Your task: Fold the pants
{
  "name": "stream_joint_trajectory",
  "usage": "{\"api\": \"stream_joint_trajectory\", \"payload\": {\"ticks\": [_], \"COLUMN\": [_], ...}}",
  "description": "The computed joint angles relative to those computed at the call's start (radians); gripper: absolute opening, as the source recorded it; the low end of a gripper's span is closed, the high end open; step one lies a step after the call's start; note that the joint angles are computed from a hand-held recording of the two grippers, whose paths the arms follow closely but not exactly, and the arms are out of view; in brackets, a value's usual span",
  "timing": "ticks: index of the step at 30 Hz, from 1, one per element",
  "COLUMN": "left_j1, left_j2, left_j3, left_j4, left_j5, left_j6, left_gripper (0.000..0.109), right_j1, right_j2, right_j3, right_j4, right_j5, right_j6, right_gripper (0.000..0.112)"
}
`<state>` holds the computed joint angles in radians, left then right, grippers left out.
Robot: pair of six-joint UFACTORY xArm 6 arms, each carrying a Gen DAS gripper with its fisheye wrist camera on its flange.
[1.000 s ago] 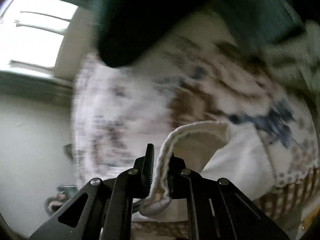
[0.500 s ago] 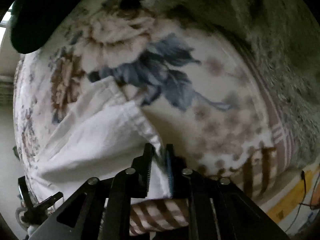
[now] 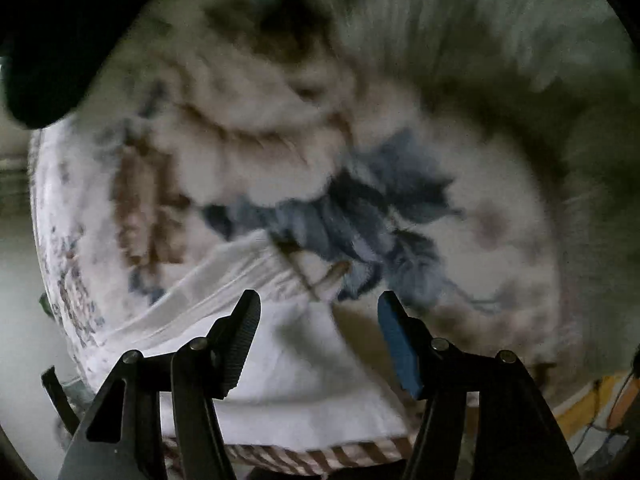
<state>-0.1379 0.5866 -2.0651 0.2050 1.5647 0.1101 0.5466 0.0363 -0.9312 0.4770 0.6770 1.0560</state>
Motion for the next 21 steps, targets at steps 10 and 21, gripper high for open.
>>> {"api": "stream_joint_trajectory", "payload": {"ticks": [10, 21], "left_j1": [-0.054, 0.035], "left_j2": [-0.01, -0.064], "left_j3": [0.125, 0.229], "left_j4": [0.022, 0.051], "left_j5": [-0.049, -0.129], "left_j6": [-0.084, -0.007], "left_gripper": [0.103, 0.103], "right_j1": [0.049, -0.027], "right_j2": [0.038, -0.049], "right_j3": [-0.241, -0.1], "right_j4": [-0.432, -0.266], "right_j5": [0.12, 0.061], "right_j6": [0.132, -0.012], "right_gripper": [0.018, 0.02]}}
